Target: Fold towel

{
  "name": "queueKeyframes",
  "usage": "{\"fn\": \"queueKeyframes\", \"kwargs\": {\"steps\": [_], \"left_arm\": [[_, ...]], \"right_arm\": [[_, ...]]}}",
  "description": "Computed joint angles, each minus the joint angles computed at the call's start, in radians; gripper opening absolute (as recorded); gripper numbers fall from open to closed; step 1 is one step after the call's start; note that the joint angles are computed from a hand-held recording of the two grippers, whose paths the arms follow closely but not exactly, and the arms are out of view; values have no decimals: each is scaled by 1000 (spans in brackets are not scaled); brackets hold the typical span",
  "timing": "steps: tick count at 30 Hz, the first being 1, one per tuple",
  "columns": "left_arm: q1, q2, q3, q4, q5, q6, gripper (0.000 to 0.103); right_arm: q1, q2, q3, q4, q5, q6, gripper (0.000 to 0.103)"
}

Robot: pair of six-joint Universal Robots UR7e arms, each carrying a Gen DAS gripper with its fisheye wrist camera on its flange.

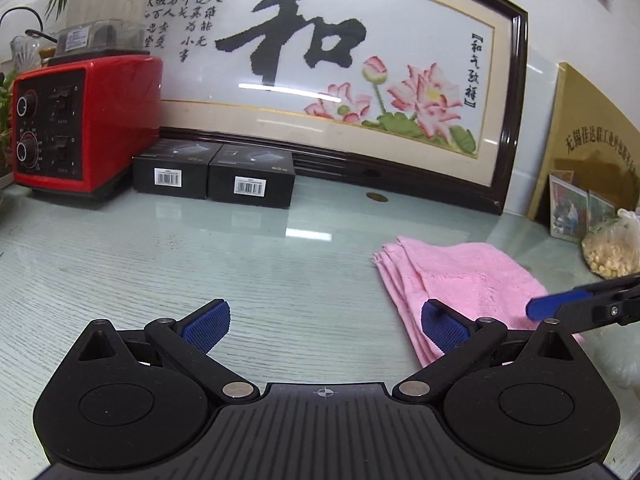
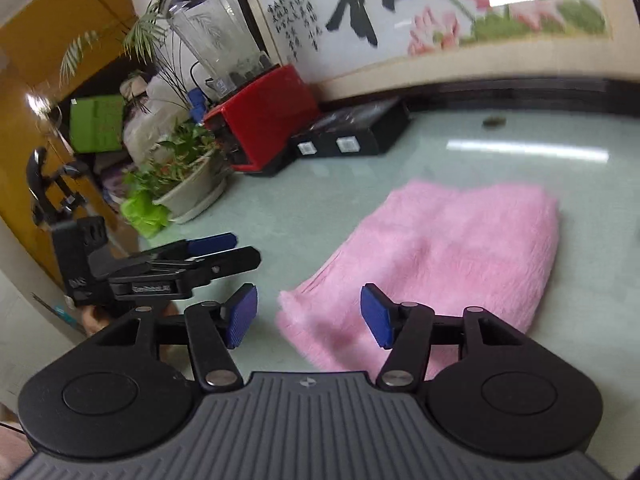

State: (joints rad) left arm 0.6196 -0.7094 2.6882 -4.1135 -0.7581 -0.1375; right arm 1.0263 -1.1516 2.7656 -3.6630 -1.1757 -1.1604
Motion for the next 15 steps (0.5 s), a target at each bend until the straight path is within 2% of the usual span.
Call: {"fn": "queueKeyframes", "kwargs": {"steps": [2, 4, 8, 12, 15], "left_arm": [[-4, 5, -6, 5, 10, -20, 103], [-5, 11, -11, 6, 17, -27, 103], [4, 13, -17, 18, 13, -39, 103], [19, 24, -22, -2, 2, -31, 103], [26, 24, -29, 14, -6, -33, 103]], "right_arm": [[32, 20, -13, -4, -27, -27, 60], [79, 59, -37, 0, -87, -54, 60], [128, 201, -42, -167, -190, -113, 61], [107, 253, 9, -281, -196, -273, 56], [94, 210, 32, -237, -186, -321, 55]]}}
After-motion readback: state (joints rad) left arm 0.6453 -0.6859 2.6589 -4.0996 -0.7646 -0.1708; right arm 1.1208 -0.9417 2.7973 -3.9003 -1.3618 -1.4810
